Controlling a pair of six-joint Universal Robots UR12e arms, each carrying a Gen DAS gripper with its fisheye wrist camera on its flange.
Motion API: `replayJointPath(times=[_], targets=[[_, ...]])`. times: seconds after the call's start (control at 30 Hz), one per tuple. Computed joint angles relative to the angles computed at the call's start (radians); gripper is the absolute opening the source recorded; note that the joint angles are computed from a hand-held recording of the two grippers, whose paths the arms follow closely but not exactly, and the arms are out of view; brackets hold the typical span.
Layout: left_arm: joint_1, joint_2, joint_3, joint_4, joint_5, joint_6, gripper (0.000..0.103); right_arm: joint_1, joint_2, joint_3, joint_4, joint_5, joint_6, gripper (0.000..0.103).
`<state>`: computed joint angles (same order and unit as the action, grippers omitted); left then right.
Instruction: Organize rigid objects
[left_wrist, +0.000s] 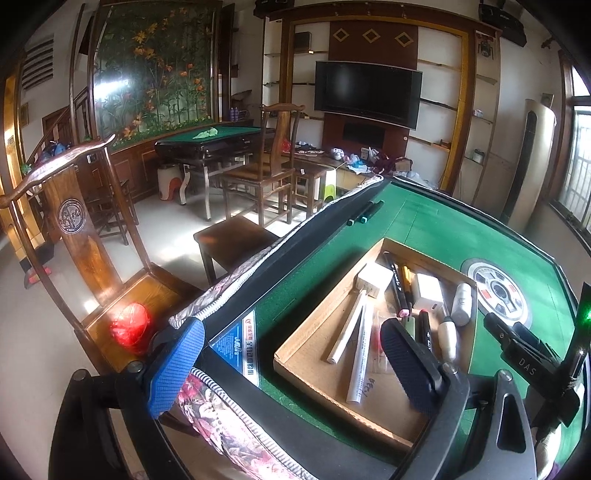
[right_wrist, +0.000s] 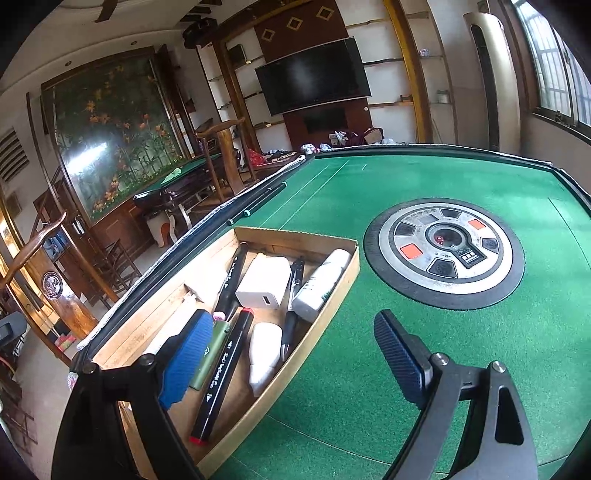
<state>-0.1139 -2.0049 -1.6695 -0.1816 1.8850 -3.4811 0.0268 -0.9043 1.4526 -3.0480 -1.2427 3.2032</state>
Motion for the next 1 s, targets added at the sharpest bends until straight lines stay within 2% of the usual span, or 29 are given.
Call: replayJointPath(times=[0.37, 0.47, 0.57, 0.63, 0.7, 0.77, 0.83, 0.93, 0.97, 1.0], targets=[[-0.004, -0.006, 0.001, 0.009, -0.021, 0.010, 0.098, 0.000, -0.002, 0.003, 0.009, -0.006, -0.010, 0.089], [-0.004, -0.024, 0.024, -0.002, -0.068, 0.011, 0.098, 0.001, -0.006, 0.004, 0.020, -0.002, -0.036, 0.089], [-0.010, -0.046, 0.061, -0.029, -0.121, 0.034, 0.098, 0.008, -0.040, 0.035, 0.034, -0.056, -0.078, 0.089], [-0.021, -0.057, 0.069, 0.004, -0.136, 0.063, 0.098, 0.003, -0.072, 0.092, -0.013, -0.068, -0.093, 0.090], [-0.032, -0.063, 0.070, 0.043, -0.146, 0.086, 0.098, 0.004, -0.099, 0.143, -0.060, -0.119, -0.099, 0.095], [-0.040, -0.063, 0.061, 0.096, -0.148, 0.102, 0.098, 0.004, -0.113, 0.176, -0.100, -0.156, -0.095, 0.096], [-0.053, -0.057, 0.035, 0.198, -0.108, 0.109, 0.098, 0.004, -0.121, 0.200, -0.155, -0.202, -0.078, 0.096], [-0.074, -0.051, -0.027, 0.471, -0.002, 0.133, 0.103, 0.010, -0.128, 0.224, -0.247, -0.248, -0.067, 0.097], [-0.082, -0.052, -0.042, 0.555, 0.037, 0.141, 0.103, 0.013, -0.130, 0.228, -0.273, -0.254, -0.077, 0.102], [-0.092, -0.053, -0.047, 0.602, 0.086, 0.153, 0.103, 0.020, -0.131, 0.228, -0.292, -0.261, -0.095, 0.103]])
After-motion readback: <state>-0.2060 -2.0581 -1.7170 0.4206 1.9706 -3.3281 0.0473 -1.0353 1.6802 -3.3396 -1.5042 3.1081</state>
